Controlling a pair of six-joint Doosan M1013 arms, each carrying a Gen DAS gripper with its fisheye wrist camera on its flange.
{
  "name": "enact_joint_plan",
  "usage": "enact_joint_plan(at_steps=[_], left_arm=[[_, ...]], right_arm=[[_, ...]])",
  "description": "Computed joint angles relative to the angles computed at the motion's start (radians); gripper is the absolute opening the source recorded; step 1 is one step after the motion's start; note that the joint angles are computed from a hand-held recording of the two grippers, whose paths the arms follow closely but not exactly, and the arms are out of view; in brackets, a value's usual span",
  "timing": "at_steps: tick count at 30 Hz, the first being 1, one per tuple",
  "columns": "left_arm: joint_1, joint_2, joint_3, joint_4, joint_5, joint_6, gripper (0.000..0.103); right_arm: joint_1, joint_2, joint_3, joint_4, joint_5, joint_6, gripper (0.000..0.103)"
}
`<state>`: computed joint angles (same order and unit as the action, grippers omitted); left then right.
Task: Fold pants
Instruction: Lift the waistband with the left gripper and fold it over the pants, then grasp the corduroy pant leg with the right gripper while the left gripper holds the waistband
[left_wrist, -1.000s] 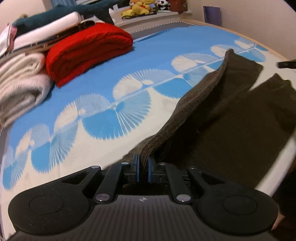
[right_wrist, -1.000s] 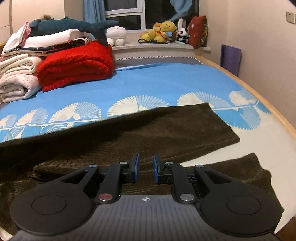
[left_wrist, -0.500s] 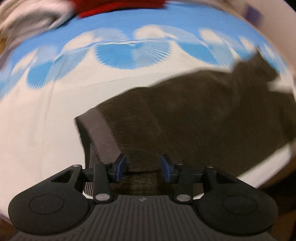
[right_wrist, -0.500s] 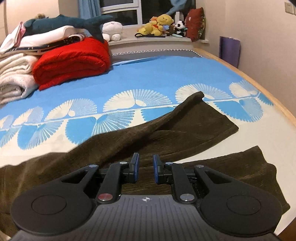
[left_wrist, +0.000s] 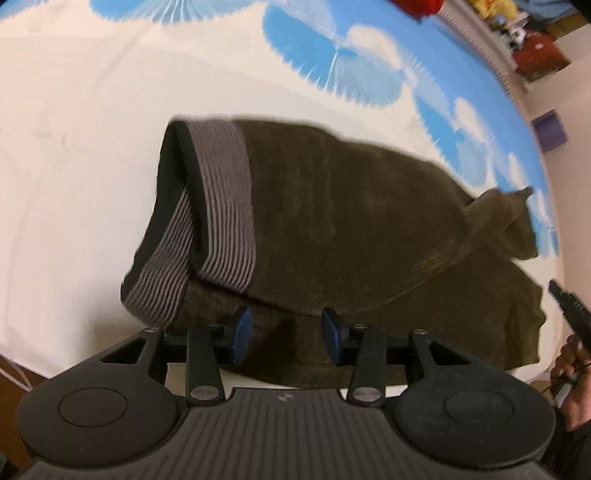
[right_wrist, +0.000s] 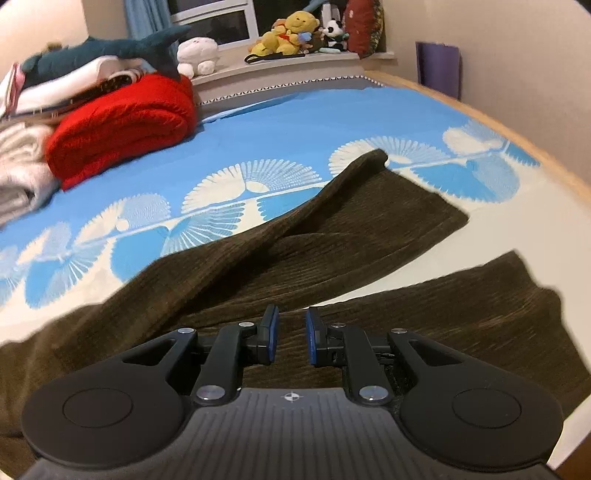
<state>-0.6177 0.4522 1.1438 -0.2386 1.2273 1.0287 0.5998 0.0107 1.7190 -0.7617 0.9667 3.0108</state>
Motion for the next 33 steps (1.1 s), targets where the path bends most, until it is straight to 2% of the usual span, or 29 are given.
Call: enact_joint_plan(at_steps=[5,6,8,13,15,17,21,24,28,31,32,33], left_arm=[[0.005,0.018,-0.006,-0.013,0.018,-0.041,0.046],[0.007,0.019,-0.005,-0.011,0.015,-0.062,0.047],[0.013,0.024,-0.010,-0.008,0.004,-0.091,0.055],[0.018,0.039,-0.031,0.021,0.015,-0.150,0.055],[0.019,0.044,-0.041,0.030,0.016,-0.164,0.051],[0.019,0.050,-0.055,0.055,0.029,-0.185,0.034],[0.013,0.058,-0.073,0.094,0.050,-0.203,0.026],[0.007,0.059,-0.080,0.117,0.062,-0.200,0.025],[0.005,0.055,-0.081,0.127,0.058,-0.205,0.025],[0.004,0.049,-0.076,0.134,0.056,-0.203,0.025],[0.004,0.049,-0.076,0.136,0.056,-0.202,0.024],[0.003,0.048,-0.076,0.138,0.056,-0.202,0.024]], right_arm=[[-0.031,-0.007,0.041,0.002,-0.156,0.134,0.017],[-0.036,-0.004,0.044,0.005,-0.175,0.152,0.017],[-0.049,0.006,0.048,0.013,-0.212,0.186,0.018],[-0.091,0.030,0.047,0.043,-0.320,0.256,0.019],[-0.113,0.042,0.040,0.065,-0.368,0.258,0.019],[-0.133,0.057,0.029,0.097,-0.397,0.236,0.019],[-0.176,0.101,0.004,0.222,-0.443,0.180,0.028],[-0.200,0.132,-0.020,0.349,-0.453,0.086,0.033],[-0.202,0.161,-0.059,0.362,-0.430,0.051,0.039],[-0.202,0.183,-0.095,0.385,-0.365,0.014,0.039],[-0.201,0.190,-0.105,0.386,-0.344,0.005,0.036],[-0.198,0.193,-0.112,0.374,-0.325,0.006,0.020]])
